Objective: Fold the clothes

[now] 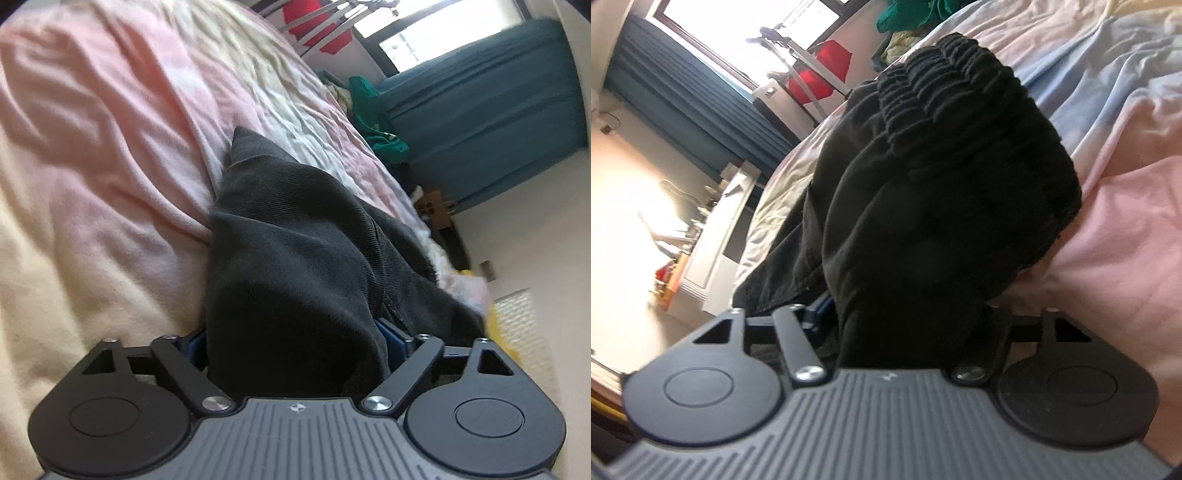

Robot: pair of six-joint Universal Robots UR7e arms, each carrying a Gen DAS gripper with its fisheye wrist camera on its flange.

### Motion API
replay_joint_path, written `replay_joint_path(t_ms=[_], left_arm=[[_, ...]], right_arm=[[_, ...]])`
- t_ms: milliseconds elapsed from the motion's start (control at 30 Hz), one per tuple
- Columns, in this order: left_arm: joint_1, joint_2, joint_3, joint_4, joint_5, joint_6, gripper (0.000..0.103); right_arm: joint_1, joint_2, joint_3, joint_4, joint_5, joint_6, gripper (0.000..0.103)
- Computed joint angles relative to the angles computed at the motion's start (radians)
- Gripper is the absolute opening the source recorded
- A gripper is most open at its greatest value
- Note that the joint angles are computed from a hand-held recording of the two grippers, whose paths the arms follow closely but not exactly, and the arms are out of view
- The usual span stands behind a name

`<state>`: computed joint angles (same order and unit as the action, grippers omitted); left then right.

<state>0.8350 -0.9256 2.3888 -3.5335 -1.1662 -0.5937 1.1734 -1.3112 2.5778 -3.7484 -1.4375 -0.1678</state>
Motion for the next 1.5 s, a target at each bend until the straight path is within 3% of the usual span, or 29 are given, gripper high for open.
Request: replay_joint_path(t_ms=[200,400,800,967,1100,1267,1500], left_arm=[[-0.08,-0.013,0.07,-0.062,0.092,-0.007,0.07],[-0.109,-0.012,0.105,-0.125,0.114,0.007,0.062],[-0.201,-0.045,0.198,-0.225,0.151,-0.035,0.055],[-0.252,-0.064,0.24,-0.251,0.189,-0.069,0.055],[-0.264,-0.106,0.267,-0.229,0.183,-0.077,0.055],[-0.297,-0.099,0.294,-0.273,0.213,-0.11,0.055],[-0.33,-0.121,0.263,-0.236,0.241,-0.112,0.054]], right_arm=[[0.046,0.049,0.013,-0.109,-0.068,-0.021,0.052],[0.077,0.123,0.043,-0.312,-0.09,-0.113,0.047],[0.025,0.137,0.135,-0.49,0.03,-0.12,0.039],[0.023,0.133,0.164,-0.519,0.056,-0.135,0.038],[0.04,0.116,0.187,-0.512,0.031,-0.144,0.038],[0.014,0.101,0.213,-0.523,0.09,-0.154,0.038],[-0.006,-0.001,0.212,-0.425,0.148,-0.132,0.036]])
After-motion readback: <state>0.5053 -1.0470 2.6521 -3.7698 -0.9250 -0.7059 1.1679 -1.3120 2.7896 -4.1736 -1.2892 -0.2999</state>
